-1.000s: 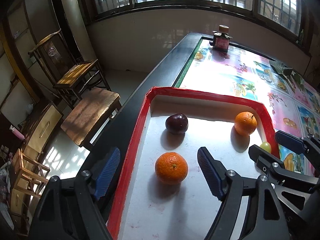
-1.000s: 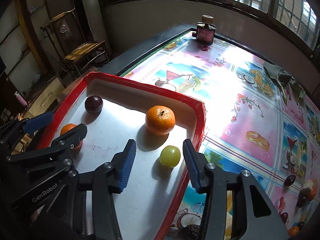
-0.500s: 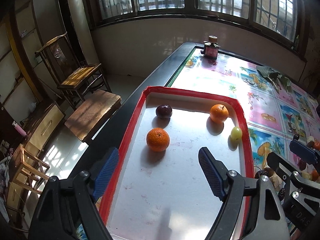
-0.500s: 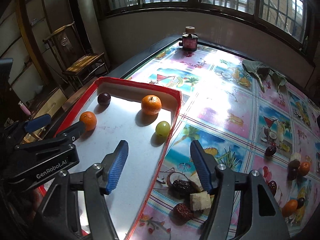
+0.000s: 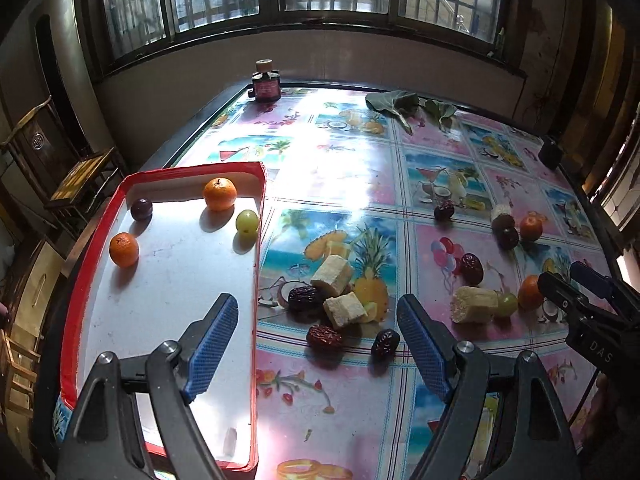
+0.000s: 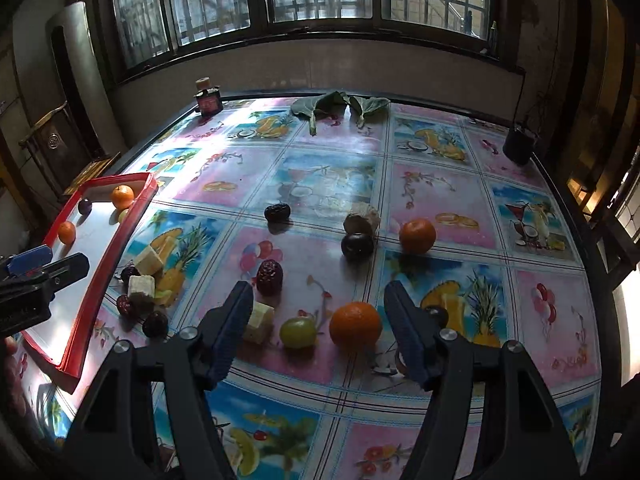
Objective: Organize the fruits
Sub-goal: 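Grasp a tangerine with the right gripper while the left gripper grasps a pale sugarcane chunk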
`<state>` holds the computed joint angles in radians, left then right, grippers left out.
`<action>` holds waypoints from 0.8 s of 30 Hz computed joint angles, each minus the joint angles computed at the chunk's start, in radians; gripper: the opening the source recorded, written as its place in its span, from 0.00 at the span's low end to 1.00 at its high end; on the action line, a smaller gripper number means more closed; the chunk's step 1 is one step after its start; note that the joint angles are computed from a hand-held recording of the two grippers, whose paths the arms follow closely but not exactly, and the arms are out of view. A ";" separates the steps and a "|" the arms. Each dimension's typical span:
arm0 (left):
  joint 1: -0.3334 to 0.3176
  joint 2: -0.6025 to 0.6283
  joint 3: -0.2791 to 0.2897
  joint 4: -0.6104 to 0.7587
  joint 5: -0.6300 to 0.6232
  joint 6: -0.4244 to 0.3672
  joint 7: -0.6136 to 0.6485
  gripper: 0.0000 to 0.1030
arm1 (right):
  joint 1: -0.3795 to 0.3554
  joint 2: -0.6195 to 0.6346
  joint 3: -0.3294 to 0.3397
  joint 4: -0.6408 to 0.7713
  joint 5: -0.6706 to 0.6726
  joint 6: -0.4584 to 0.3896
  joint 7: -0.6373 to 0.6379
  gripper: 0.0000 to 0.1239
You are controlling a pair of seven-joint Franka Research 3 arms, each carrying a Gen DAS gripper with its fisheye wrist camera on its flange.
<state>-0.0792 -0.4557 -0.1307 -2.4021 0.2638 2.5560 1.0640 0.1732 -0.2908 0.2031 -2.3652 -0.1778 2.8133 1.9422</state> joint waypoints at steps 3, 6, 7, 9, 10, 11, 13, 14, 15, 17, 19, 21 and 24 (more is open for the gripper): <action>-0.007 0.016 -0.022 0.011 0.011 -0.010 -0.006 0.79 | 0.028 0.018 -0.049 -0.001 0.059 -0.014 -0.087 0.56; -0.021 0.022 -0.029 0.011 0.014 -0.011 -0.012 0.79 | 0.061 0.043 -0.093 0.003 0.149 -0.019 -0.184 0.55; -0.027 0.028 -0.028 0.015 0.011 -0.013 -0.007 0.79 | 0.071 0.048 -0.105 0.004 0.186 -0.022 -0.213 0.55; -0.036 0.037 -0.035 0.023 0.012 -0.017 -0.009 0.79 | 0.097 0.062 -0.133 0.008 0.275 -0.024 -0.287 0.55; -0.044 0.045 -0.034 0.027 0.007 -0.015 -0.002 0.79 | 0.107 0.066 -0.142 0.008 0.315 -0.021 -0.324 0.55; -0.050 0.052 -0.036 0.031 0.005 -0.011 0.001 0.79 | 0.115 0.066 -0.146 0.004 0.348 -0.009 -0.357 0.54; -0.060 0.068 -0.040 0.042 0.005 -0.006 0.011 0.79 | 0.105 0.077 -0.131 0.016 0.346 -0.023 -0.381 0.47; -0.065 0.078 -0.043 0.049 0.006 -0.006 0.016 0.79 | 0.102 0.086 -0.129 0.028 0.348 -0.045 -0.391 0.39; -0.071 0.090 -0.045 0.056 0.004 -0.006 0.024 0.79 | 0.113 0.090 -0.140 0.032 0.388 -0.062 -0.424 0.37; -0.073 0.108 -0.056 0.069 0.016 -0.008 0.020 0.79 | 0.112 0.080 -0.138 0.013 0.415 -0.048 -0.446 0.31; -0.074 0.124 -0.063 0.080 0.029 -0.011 0.013 0.79 | 0.095 0.063 -0.126 -0.010 0.395 -0.034 -0.437 0.31; -0.104 0.134 -0.038 0.082 -0.029 0.002 0.054 0.79 | 0.106 0.044 -0.144 -0.026 0.443 -0.042 -0.473 0.31; -0.153 0.152 -0.003 0.086 -0.158 0.016 0.143 0.79 | 0.110 0.018 -0.158 -0.045 0.492 -0.065 -0.508 0.31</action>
<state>-0.2318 -0.3036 -0.1340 -2.3164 0.1062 2.5721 1.2066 0.2830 -0.2723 0.0451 -2.4100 0.3145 2.7487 1.4340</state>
